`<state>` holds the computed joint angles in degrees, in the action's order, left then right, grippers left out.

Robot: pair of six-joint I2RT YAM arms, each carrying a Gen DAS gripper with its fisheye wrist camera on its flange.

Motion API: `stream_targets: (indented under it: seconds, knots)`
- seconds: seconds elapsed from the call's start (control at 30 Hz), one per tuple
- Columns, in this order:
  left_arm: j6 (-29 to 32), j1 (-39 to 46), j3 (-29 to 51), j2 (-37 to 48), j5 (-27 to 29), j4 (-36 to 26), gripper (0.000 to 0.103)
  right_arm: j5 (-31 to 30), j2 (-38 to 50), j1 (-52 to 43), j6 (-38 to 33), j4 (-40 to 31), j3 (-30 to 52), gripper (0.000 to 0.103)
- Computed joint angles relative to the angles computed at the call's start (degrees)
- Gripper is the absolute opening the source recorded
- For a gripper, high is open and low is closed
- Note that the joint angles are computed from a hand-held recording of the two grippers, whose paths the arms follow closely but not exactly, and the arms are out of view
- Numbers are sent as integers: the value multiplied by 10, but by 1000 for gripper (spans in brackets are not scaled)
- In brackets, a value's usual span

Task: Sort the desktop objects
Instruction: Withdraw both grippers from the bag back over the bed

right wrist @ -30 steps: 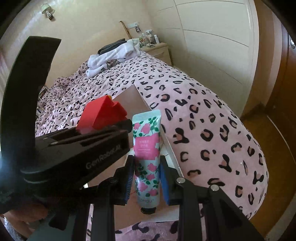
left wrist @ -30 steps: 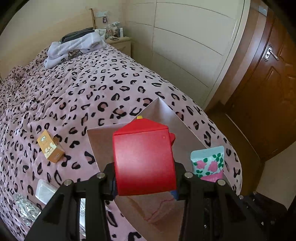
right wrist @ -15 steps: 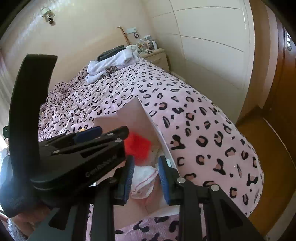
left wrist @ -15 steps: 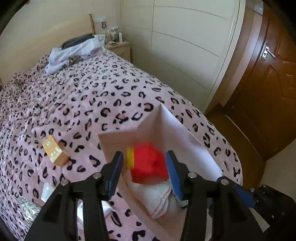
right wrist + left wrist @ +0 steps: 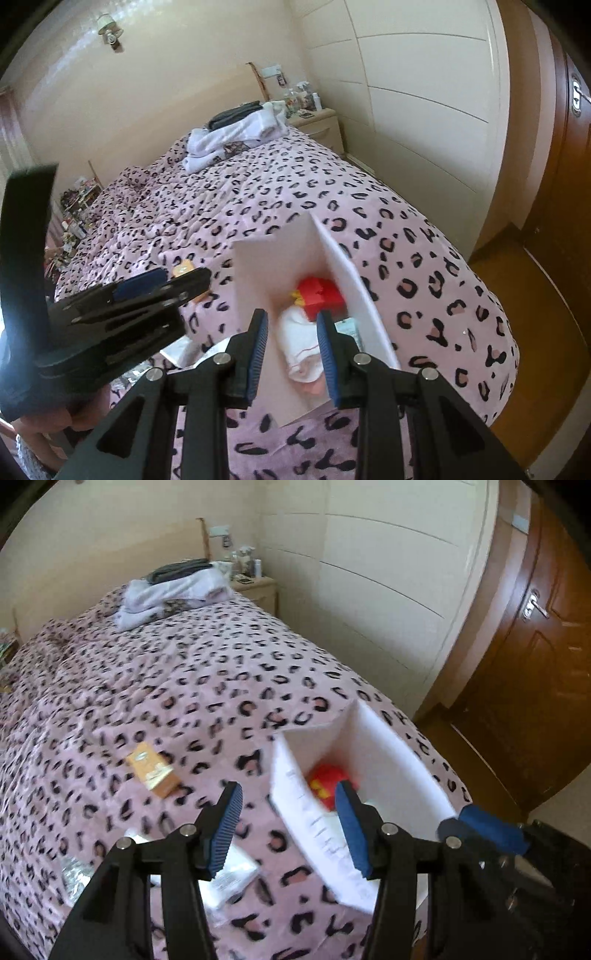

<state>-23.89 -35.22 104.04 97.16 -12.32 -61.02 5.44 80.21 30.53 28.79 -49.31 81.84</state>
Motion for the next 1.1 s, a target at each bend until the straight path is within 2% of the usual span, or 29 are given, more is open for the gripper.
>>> stream_targets:
  seconds: [0.17,0.23,0.3,0.43,0.57,0.7,0.87,0.93,1.1]
  knots:
    - [8,54,-112,-130,-7,-14,55,33,4,73,29,-9,21,28]
    - [18,84,-156,-182,-12,-25,60,42,12,103,43,-8,30,28]
    - [34,119,-198,-233,-10,-35,61,51,29,138,58,-3,43,28]
    - [88,235,-266,-325,24,-62,61,61,73,195,77,4,77,29]
    - [185,402,-305,-393,93,-83,61,61,136,244,87,7,132,29]
    - [296,591,-315,-414,185,-101,61,59,193,281,92,5,192,29]
    - [392,744,-320,-411,262,-110,63,69,236,315,98,5,237,35]
    - [410,774,-332,-410,275,-108,66,71,244,322,101,8,239,36]
    - [414,790,-395,-401,271,-74,66,68,257,329,117,17,204,38]
